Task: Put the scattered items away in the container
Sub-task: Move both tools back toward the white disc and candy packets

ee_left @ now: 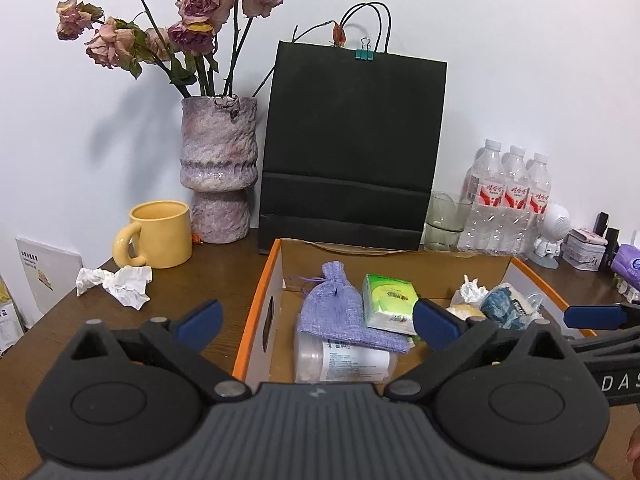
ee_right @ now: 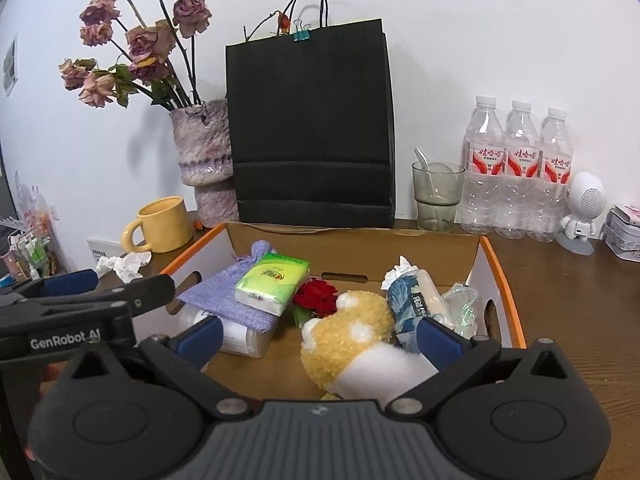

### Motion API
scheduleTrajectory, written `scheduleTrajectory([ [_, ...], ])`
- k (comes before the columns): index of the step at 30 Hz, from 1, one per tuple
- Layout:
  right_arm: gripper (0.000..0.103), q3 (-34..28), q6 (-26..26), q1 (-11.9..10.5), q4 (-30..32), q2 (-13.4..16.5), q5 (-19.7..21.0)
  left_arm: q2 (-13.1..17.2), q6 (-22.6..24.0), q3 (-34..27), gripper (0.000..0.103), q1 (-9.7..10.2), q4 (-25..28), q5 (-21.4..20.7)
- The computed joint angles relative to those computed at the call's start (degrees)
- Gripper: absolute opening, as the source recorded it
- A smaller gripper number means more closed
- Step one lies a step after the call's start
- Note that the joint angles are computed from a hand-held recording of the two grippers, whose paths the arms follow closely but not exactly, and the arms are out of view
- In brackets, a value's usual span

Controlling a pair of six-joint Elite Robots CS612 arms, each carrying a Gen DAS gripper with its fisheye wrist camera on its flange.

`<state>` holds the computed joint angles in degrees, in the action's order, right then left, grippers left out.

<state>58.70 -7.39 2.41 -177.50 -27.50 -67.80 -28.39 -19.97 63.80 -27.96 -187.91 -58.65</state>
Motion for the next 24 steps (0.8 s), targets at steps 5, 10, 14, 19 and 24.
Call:
scheduleTrajectory([
  [5,0.103,3.7,-0.5,-0.1,-3.4,-1.6,0.1,-1.6,-0.6,3.3,0.103,-0.13,-2.3,-1.1],
  [10,0.103,10.7,-1.3,-0.7,-10.5,-4.6,1.0,-4.4,-0.3,9.4,0.103,-0.61,-7.2,-1.4],
  [14,0.103,16.8,-2.7,-1.4,-15.1,-7.1,3.1,-6.4,1.8,14.6,0.103,-1.31,-11.4,-0.7],
  [19,0.103,23.6,-3.8,-2.1,-19.2,-9.8,4.7,-8.8,1.0,20.7,0.103,-2.11,-14.9,-1.6],
  [24,0.103,28.5,-5.7,-3.1,-18.8,-11.5,6.8,-10.4,-0.5,25.6,0.103,-2.98,-16.5,-1.1],
])
